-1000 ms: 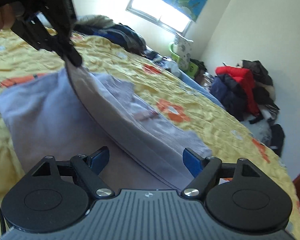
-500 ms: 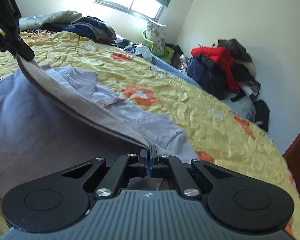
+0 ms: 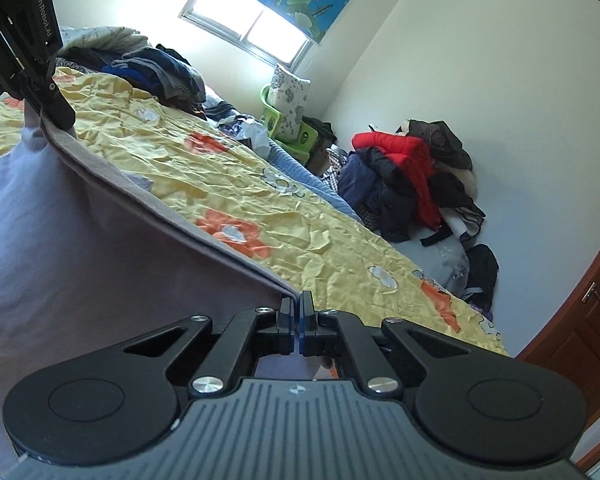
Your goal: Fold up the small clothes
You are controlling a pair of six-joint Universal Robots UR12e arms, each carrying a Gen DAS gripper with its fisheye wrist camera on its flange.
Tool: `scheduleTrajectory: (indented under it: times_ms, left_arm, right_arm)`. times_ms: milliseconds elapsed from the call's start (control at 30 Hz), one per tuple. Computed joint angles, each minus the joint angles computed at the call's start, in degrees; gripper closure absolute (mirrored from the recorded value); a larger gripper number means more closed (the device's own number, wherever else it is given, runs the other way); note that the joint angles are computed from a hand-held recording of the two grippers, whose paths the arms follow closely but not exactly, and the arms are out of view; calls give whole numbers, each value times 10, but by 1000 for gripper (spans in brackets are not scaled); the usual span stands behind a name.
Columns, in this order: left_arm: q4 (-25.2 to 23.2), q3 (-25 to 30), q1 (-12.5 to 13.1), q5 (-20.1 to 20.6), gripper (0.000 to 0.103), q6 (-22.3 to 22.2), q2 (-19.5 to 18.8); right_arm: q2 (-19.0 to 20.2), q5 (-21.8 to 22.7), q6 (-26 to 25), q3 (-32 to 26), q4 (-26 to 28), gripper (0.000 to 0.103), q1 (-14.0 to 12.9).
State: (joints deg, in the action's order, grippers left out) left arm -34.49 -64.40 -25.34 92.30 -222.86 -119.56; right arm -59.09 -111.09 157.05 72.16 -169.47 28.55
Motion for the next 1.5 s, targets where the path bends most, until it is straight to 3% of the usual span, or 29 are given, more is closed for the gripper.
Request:
scheduleTrajectory:
  times_ms: [233, 367, 433, 500, 567, 700, 800, 900, 967, 1033, 1067, 1133, 1200, 1333, 1500]
  left_arm:
    - [-34, 54, 4, 12, 100, 21, -36]
    - [-70, 87, 8, -3, 99, 46, -60]
    - [-92, 100, 10, -6, 99, 48, -68]
    - [-90, 101, 13, -9, 99, 41, -69]
    - [-82, 100, 17, -19, 98, 38, -69]
    - [-80, 115, 18, -3, 98, 43, -76]
    - [-92, 128, 18, 26, 96, 33, -82]
    - [-78, 110, 21, 19, 96, 15, -73]
    - [-77, 100, 17, 31, 96, 33, -68]
    - [-83, 91, 12, 41, 96, 62, -62]
    - [-81, 85, 11, 36, 96, 76, -59]
    - [-93, 83, 11, 21, 96, 101, -58]
    - [-108, 88, 9, 23, 95, 111, -61]
    - [-152, 117, 3, 70, 95, 122, -79]
    - [-161, 122, -8, 120, 95, 135, -82]
  right_arm:
    - [25, -7, 14, -40, 50, 99, -4]
    - [37, -5, 37, -61, 98, 98, -9]
    - [41, -3, 55, -67, 117, 96, -12]
    - [42, -4, 73, -68, 130, 85, -14]
    - [39, -9, 84, -60, 117, 78, -14]
    - [32, -19, 83, -49, 86, 77, -12]
    - [20, 31, 73, -46, 104, 77, -16]
    - [13, 134, 84, -64, 192, 77, -28]
    - [19, 172, 98, -81, 231, 76, -32]
    - [28, 172, 115, -95, 253, 72, -34]
    - [32, 162, 134, -99, 254, 60, -34]
    - [34, 129, 188, -96, 243, 46, -35]
    - [29, 102, 210, -86, 229, 45, -31]
    - [5, 147, 181, -50, 193, 45, -27]
    - [-5, 216, 186, -39, 212, 42, -26]
